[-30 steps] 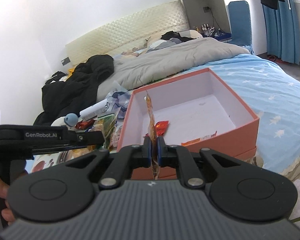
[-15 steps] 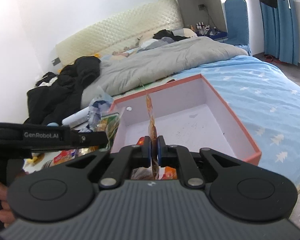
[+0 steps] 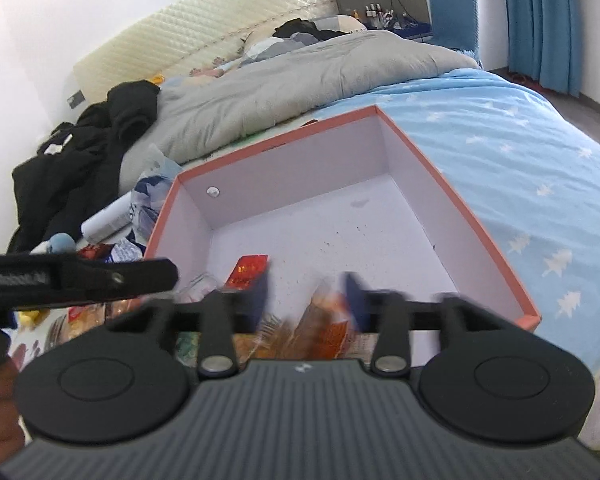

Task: Organize snacks
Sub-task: 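Lower both packets into the pink box and open both grippers, then withdraw both grippers from the box back toward the snack pile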

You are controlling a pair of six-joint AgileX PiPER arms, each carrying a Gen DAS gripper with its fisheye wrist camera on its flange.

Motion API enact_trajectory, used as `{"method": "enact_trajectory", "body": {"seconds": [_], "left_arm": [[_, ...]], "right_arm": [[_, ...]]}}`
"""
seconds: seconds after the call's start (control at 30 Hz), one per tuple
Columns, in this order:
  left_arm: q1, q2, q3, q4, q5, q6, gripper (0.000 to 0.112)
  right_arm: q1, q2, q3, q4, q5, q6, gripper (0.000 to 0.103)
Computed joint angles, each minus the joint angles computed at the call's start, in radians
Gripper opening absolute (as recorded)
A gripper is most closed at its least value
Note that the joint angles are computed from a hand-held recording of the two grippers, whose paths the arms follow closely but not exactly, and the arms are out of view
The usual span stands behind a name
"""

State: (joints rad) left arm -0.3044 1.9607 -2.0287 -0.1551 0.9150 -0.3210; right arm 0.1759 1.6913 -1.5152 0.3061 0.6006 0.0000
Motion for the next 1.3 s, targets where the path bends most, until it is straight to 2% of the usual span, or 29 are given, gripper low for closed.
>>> {"method": "enact_trajectory", "body": {"seconds": [0.27, 0.63, 0.8, 1.03, 1.3], "left_arm": [[-0.005, -0.127, 0.143, 0.025, -0.057, -0.010, 0.066], [-0.049, -0.403, 0.407, 0.133, -0.140, -0.087, 0.066], [-0.114, -0.534, 0.507, 0.279, -0.134, -0.176, 0.066], [-0.172, -0.680, 0.621, 0.392, -0.106, -0.279, 0.066], [-0.211, -0.810, 0.736, 0.485, -0.051, -0.393, 0.066]], "right_arm": [[0.004, -0.078, 0.076, 0.002, -0.038, -0.001, 0.052], [0.073, -0.255, 0.218, -0.038, -0.103, 0.053, 0.052], [0.127, -0.335, 0.279, -0.101, -0.126, 0.120, 0.052], [0.192, -0.442, 0.363, -0.143, -0.152, 0.184, 0.052], [0.288, -0.499, 0.413, -0.304, -0.159, 0.328, 0.052]]}}
